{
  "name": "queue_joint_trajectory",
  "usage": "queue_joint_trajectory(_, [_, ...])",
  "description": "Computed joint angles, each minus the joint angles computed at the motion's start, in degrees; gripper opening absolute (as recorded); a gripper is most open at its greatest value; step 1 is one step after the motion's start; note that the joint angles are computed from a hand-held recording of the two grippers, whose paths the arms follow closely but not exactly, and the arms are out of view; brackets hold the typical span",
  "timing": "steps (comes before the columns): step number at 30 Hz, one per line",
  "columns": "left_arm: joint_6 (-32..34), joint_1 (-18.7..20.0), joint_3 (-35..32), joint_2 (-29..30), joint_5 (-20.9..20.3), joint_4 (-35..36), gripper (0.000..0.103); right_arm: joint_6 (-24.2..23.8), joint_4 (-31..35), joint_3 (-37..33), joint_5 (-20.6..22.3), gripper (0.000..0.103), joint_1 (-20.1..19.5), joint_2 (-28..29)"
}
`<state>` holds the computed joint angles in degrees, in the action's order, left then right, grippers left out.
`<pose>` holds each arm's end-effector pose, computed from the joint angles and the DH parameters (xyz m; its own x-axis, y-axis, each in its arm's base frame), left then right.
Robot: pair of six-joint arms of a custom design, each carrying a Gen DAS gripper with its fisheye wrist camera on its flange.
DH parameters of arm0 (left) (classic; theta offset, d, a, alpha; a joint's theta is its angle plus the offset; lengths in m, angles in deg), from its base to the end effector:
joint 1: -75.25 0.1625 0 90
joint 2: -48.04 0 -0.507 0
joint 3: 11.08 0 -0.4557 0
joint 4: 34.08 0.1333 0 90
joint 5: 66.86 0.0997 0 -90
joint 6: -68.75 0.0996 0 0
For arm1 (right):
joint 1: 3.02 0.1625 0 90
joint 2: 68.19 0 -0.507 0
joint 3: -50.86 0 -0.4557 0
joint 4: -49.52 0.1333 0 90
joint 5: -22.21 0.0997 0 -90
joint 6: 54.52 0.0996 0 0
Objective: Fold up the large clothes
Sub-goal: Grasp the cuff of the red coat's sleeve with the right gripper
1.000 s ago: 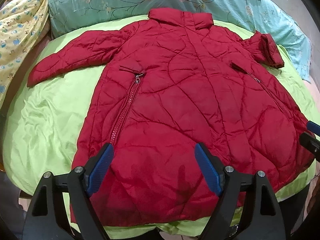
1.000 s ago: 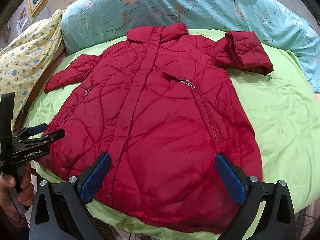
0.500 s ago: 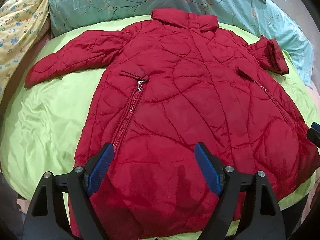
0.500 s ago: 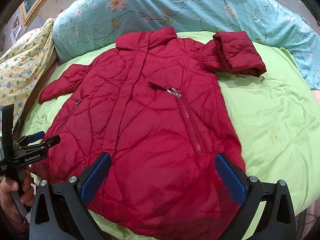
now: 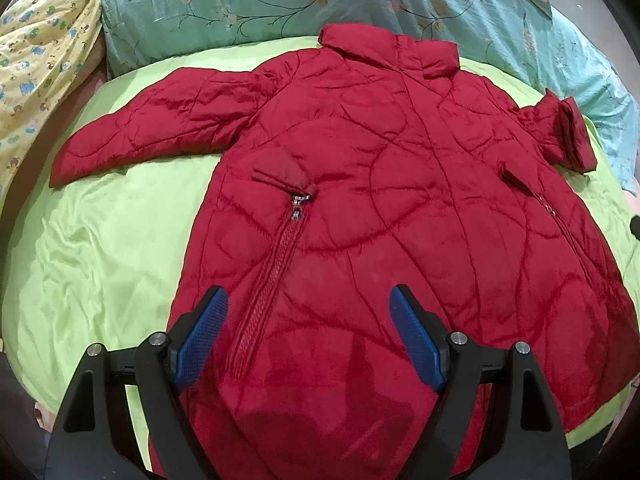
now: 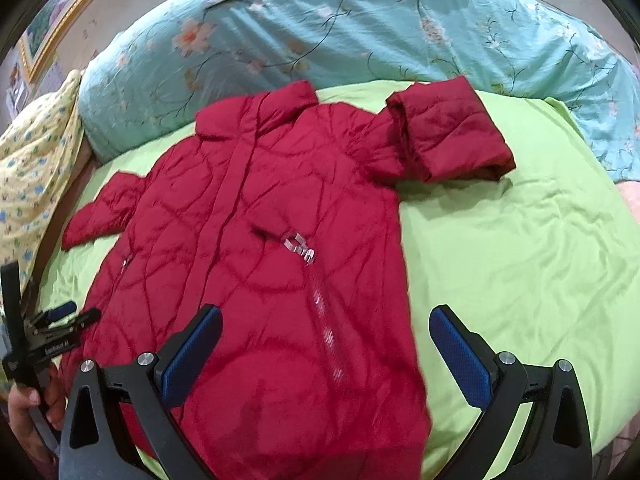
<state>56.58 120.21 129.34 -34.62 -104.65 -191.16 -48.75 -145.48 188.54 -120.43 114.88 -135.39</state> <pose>-0.1447 -0.4441 0.2358 -0.6590 0.1885 -0.7282 0.5722 0.7540 -0.3227 0.2655 -0.3857 0.2071 -0.7820 0.1868 0.5946 -0.3085 0.7130 -0.6297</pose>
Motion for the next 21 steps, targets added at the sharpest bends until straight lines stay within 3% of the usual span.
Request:
queue_joint_trajectory(8, [0.83,1.93,-2.82,2.92,-0.64,0.83,0.083,-10.35,-7.03,-3.84,1.46,0.103,-4.68,-0.14])
queue_joint_trajectory(12, [1.63,2.11,-3.42,4.37,-0.28,-0.33,0.083,-12.86,-8.03,-6.39,2.4,0.102,-8.08,-0.06])
queue_joint_trajectory(18, [2.2,3.19,-5.08,6.44,-0.88,-0.98,0.083,-20.18,-14.28,-11.09,1.37,0.102,-11.67,3.12])
queue_joint_trajectory(21, [2.35,3.6,-5.77,7.35,-0.88,-1.23,0.083,-22.25,-12.51,-13.02,0.66,0.102,-13.47,3.88])
